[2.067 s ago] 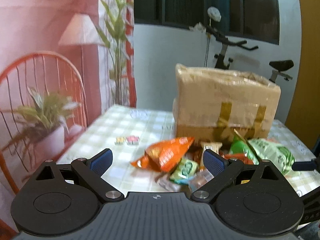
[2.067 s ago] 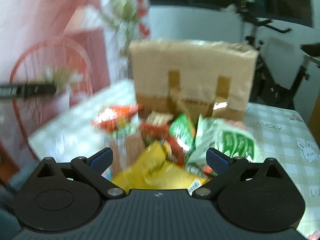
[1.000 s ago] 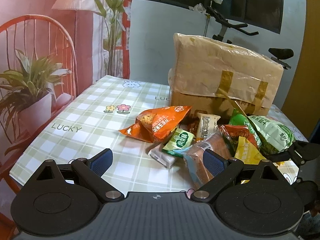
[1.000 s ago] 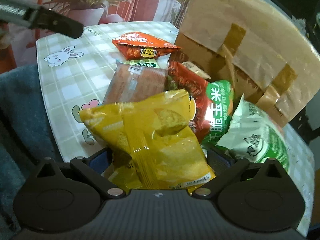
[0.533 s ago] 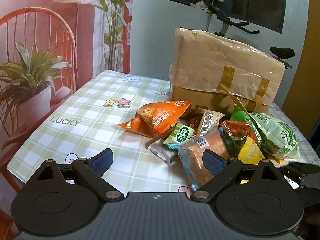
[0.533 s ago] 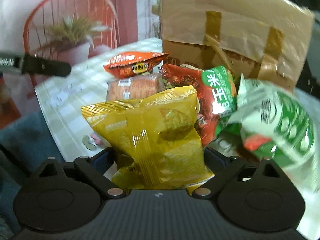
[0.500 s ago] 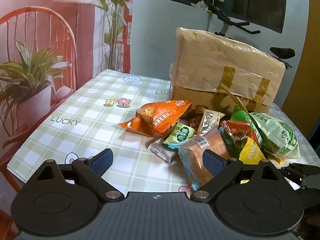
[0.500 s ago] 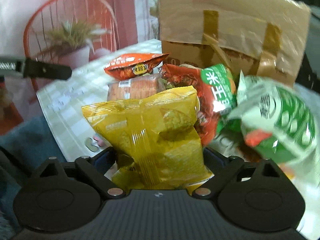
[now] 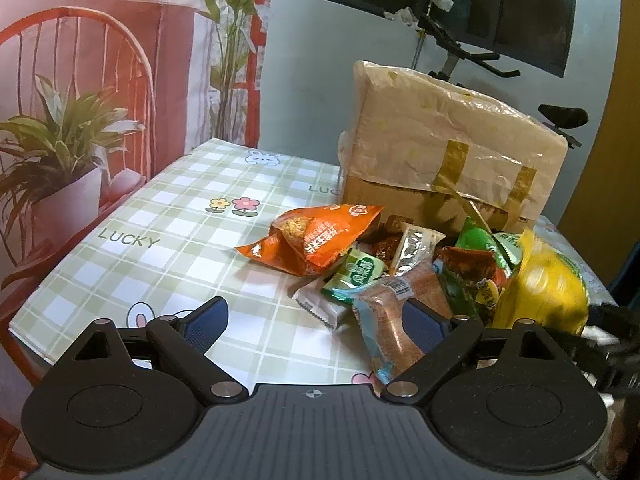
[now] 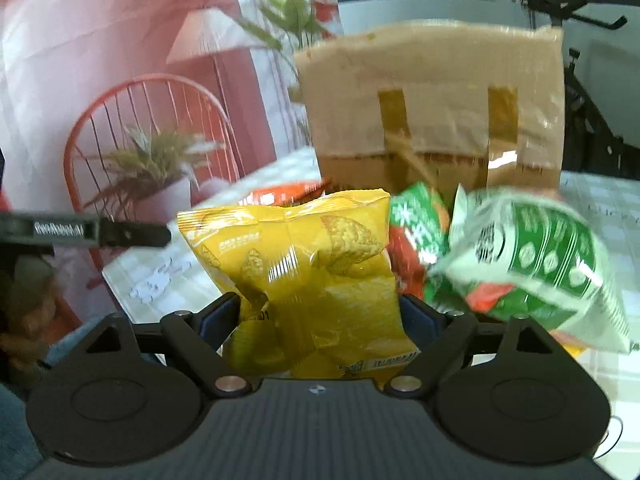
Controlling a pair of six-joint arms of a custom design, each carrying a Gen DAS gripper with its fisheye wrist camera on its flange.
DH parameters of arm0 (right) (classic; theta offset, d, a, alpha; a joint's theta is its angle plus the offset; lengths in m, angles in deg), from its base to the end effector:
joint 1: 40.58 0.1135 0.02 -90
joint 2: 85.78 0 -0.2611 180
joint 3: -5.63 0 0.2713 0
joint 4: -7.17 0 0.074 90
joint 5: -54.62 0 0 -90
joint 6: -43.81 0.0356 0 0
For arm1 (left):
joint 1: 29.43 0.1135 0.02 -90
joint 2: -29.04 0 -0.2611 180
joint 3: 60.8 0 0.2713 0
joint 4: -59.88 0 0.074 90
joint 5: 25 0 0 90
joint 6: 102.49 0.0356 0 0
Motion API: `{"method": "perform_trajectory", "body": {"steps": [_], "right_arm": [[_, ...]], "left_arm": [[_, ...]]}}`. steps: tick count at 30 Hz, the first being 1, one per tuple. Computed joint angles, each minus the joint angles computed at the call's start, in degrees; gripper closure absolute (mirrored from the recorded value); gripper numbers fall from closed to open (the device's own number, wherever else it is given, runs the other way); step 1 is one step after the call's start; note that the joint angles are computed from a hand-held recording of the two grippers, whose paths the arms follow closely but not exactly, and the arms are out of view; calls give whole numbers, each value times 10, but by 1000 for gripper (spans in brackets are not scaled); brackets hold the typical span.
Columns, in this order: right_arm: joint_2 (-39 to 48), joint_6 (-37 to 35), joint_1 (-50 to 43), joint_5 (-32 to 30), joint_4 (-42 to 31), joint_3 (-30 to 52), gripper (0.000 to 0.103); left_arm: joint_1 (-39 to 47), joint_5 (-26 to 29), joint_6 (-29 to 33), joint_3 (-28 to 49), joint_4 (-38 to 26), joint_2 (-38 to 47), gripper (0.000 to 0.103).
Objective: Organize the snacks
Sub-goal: 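Lift the yellow chip bag with the right tool while the left tool grasps the clear-wrapped bread pack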
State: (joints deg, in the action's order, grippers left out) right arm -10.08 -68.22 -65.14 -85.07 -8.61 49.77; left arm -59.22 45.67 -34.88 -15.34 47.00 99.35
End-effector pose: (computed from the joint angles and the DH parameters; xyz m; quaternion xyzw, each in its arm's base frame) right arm 0.2409 -0.0802 0.1532 -0.1341 0.8485 0.2289 0.4579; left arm 0.2344 -0.1206 0.1795 -0.0167 0.8879 -0.0556 0.4563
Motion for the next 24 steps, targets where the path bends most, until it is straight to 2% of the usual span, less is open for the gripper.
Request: {"method": "perform_trajectory", "body": {"steps": [9,13,20,24], "right_arm": [[-49,103,-26,-17,88,-19,16],[-66,141,-31,-9,121,-25,16],[-84,193,-46,-34,172,-29,16],[-95,208,-44,-4,198,-27,16]], "left_arm": [[7,49,11,-4,52,24,14],[7,65,18,-1,77,41,16],[10,90,16,12,103,72,16],[14,111,13,30,113,103,17]]}}
